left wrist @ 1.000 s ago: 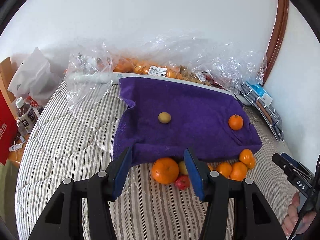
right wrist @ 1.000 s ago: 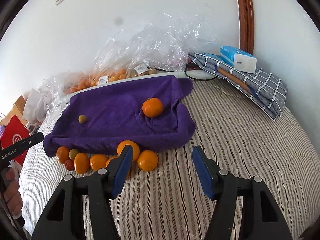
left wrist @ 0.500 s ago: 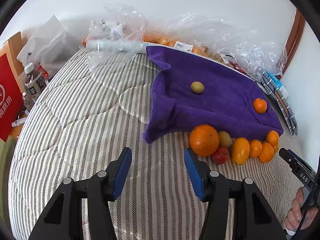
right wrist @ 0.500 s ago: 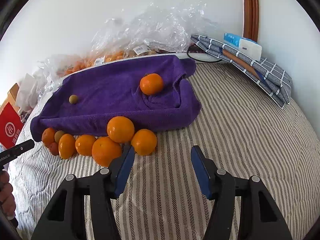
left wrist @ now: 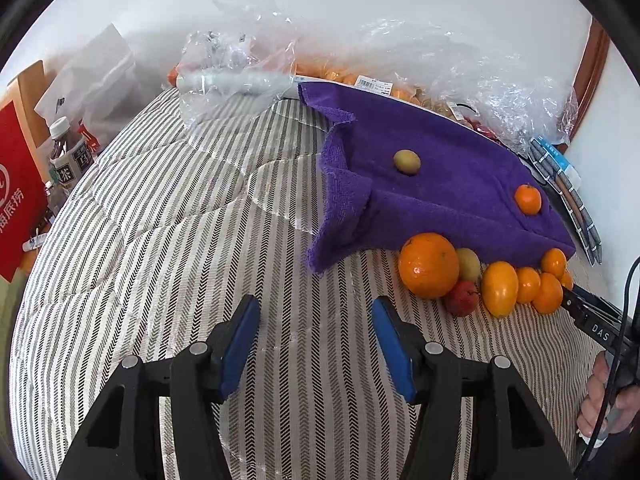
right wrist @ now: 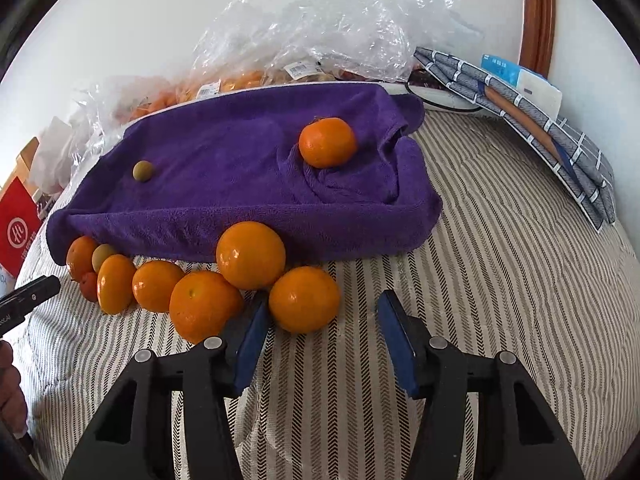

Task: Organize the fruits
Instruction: 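Withdraw both open tools back toward the row of fruit, then grasp a tangerine with the right tool while the left tool grasps the large orange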

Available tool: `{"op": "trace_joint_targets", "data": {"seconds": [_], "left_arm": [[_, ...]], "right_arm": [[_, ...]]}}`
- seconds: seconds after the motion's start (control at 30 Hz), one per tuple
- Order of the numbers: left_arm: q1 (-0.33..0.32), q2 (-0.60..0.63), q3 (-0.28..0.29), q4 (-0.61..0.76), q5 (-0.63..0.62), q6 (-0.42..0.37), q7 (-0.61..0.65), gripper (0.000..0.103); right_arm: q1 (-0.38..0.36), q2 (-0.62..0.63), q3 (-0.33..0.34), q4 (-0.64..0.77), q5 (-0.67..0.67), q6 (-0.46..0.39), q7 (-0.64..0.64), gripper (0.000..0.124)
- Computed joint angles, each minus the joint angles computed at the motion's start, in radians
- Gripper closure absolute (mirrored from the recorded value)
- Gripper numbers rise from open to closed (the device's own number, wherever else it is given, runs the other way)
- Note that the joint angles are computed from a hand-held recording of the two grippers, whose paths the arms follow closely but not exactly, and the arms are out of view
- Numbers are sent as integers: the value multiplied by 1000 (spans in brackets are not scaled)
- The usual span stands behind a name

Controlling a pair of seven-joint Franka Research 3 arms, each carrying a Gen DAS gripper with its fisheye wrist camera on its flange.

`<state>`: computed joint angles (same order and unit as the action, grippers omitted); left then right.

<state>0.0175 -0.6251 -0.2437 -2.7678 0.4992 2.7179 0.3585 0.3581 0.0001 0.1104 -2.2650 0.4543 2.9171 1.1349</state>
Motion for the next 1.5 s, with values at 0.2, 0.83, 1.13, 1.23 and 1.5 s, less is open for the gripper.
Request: {"op": "trace_joint_targets", "data": {"seconds": [0.2,0.83,1.13,1.23,1.5], "left_arm": [[2,7,-19,12,15,-19,-3,40],[9,194,7,121,-59,211,25,58],[0,128,4,96,-62,128,32,65],[1,109,6,71,-51,126,30,63],[70,128,-63,88,53,107,-37,56]], "right_arm": [[7,-6,5,-17,12,30,-54,90],[27,-68,-38,-65,238,8,-246,90],[17,-59,-32,-37,368,-52,-370,90],[15,-61,-29,-37,384,-50,-380,90],[1,-53,-22,-37,325,-37,-301,90]]}}
